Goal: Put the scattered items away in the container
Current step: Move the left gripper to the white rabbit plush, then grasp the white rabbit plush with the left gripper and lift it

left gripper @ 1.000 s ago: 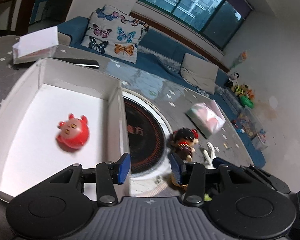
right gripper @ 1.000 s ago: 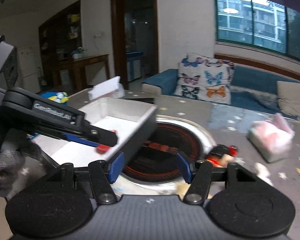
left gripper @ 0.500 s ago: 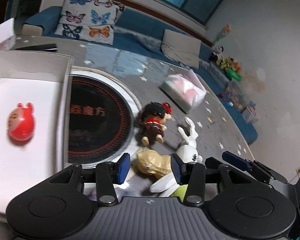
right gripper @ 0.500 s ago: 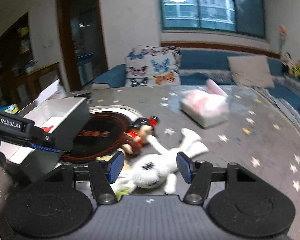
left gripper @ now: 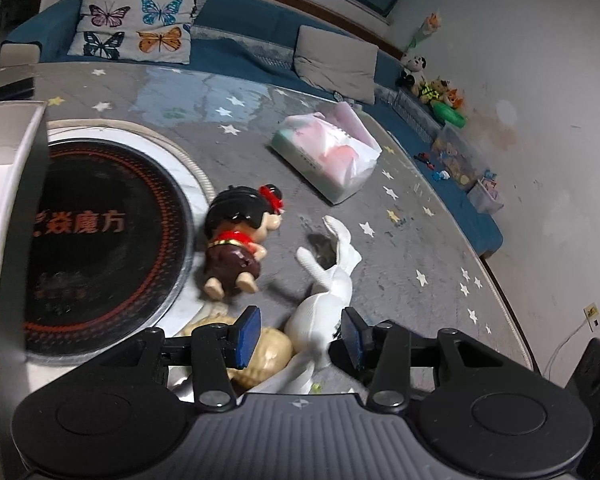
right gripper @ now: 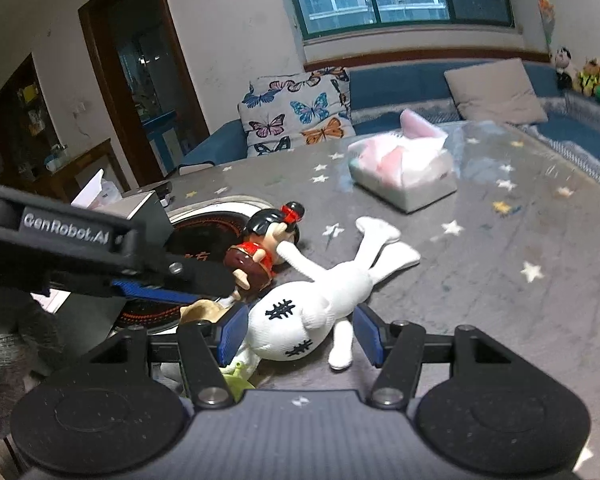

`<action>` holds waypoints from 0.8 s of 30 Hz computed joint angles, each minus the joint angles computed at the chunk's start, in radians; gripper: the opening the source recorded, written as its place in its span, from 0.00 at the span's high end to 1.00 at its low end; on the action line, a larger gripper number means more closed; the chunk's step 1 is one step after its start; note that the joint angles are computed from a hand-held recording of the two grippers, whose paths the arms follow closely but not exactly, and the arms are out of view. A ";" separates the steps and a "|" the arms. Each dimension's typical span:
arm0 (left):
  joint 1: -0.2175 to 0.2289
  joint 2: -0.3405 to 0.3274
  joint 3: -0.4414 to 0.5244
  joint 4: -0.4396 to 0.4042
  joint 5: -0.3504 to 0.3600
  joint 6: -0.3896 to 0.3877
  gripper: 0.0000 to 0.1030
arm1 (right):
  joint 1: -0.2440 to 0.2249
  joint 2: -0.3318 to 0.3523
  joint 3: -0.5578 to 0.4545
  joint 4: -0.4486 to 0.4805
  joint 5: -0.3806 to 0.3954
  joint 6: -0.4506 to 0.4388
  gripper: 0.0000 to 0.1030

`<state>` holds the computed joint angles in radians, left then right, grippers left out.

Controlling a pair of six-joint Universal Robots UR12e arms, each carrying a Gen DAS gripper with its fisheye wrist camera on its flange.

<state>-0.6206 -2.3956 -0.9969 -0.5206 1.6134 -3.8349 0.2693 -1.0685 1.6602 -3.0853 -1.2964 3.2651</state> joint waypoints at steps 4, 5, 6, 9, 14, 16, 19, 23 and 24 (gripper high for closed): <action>0.004 -0.031 0.054 -0.040 -0.022 0.008 0.54 | -0.010 0.014 -0.013 0.017 0.047 0.056 0.42; 0.004 -0.035 0.062 -0.051 -0.027 0.007 0.54 | -0.012 0.018 -0.017 0.024 0.059 0.065 0.42; 0.006 -0.041 0.071 -0.060 -0.035 0.005 0.54 | -0.013 0.021 -0.019 0.027 0.068 0.072 0.42; 0.009 -0.053 0.089 -0.079 -0.049 0.001 0.54 | -0.019 0.028 -0.024 0.030 0.094 0.095 0.42; 0.009 -0.067 0.106 -0.090 -0.065 0.001 0.55 | -0.034 0.040 -0.033 0.039 0.155 0.154 0.43; 0.010 -0.069 0.108 -0.087 -0.075 -0.003 0.57 | -0.036 0.043 -0.034 0.036 0.163 0.165 0.44; 0.010 -0.071 0.110 -0.085 -0.078 -0.005 0.60 | -0.039 0.047 -0.036 0.036 0.179 0.181 0.47; 0.006 -0.066 0.099 -0.070 -0.066 0.001 0.63 | -0.040 0.047 -0.033 0.023 0.185 0.197 0.51; 0.006 -0.063 0.094 -0.063 -0.065 0.000 0.63 | -0.040 0.046 -0.033 0.021 0.185 0.196 0.51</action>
